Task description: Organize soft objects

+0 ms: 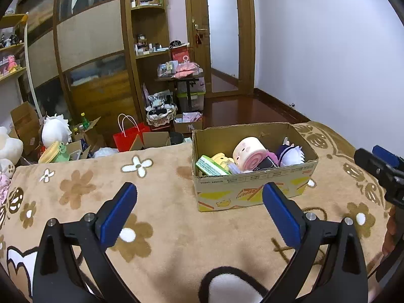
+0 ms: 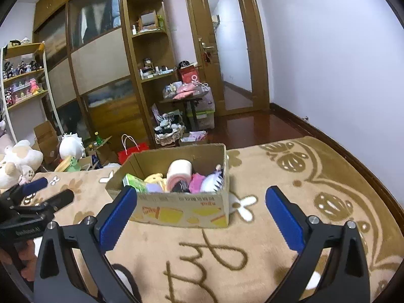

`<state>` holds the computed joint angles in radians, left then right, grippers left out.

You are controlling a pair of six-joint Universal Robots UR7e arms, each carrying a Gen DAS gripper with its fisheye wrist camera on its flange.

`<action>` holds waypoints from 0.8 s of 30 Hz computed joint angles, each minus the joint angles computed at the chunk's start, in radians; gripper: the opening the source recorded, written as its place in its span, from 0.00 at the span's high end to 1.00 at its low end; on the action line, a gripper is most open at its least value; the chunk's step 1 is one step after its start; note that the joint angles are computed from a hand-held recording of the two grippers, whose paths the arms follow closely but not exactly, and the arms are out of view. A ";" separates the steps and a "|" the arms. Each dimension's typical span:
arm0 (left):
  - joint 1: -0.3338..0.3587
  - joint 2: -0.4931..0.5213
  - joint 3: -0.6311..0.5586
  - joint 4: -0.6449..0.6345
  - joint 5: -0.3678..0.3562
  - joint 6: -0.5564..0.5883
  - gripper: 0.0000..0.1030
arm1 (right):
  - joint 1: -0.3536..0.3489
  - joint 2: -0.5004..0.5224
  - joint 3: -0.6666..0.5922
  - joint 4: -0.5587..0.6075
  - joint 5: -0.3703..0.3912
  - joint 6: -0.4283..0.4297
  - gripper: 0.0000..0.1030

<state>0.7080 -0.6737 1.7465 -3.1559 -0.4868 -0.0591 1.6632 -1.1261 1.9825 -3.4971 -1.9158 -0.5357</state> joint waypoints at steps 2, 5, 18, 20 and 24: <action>-0.004 0.006 0.000 -0.015 0.009 0.014 0.04 | -0.001 -0.004 0.011 -0.009 -0.013 -0.002 0.00; -0.006 0.012 0.000 -0.024 0.011 0.026 0.04 | -0.002 -0.009 0.028 -0.036 -0.026 -0.006 0.00; -0.008 0.030 0.003 -0.060 0.020 0.060 0.04 | -0.008 -0.009 0.050 -0.082 -0.052 -0.043 0.00; -0.009 0.032 0.006 -0.080 0.010 0.077 0.04 | -0.009 -0.007 0.049 -0.087 -0.049 -0.044 0.00; -0.010 0.034 0.010 -0.127 0.005 0.103 0.04 | -0.012 0.001 0.052 -0.104 -0.048 -0.049 0.00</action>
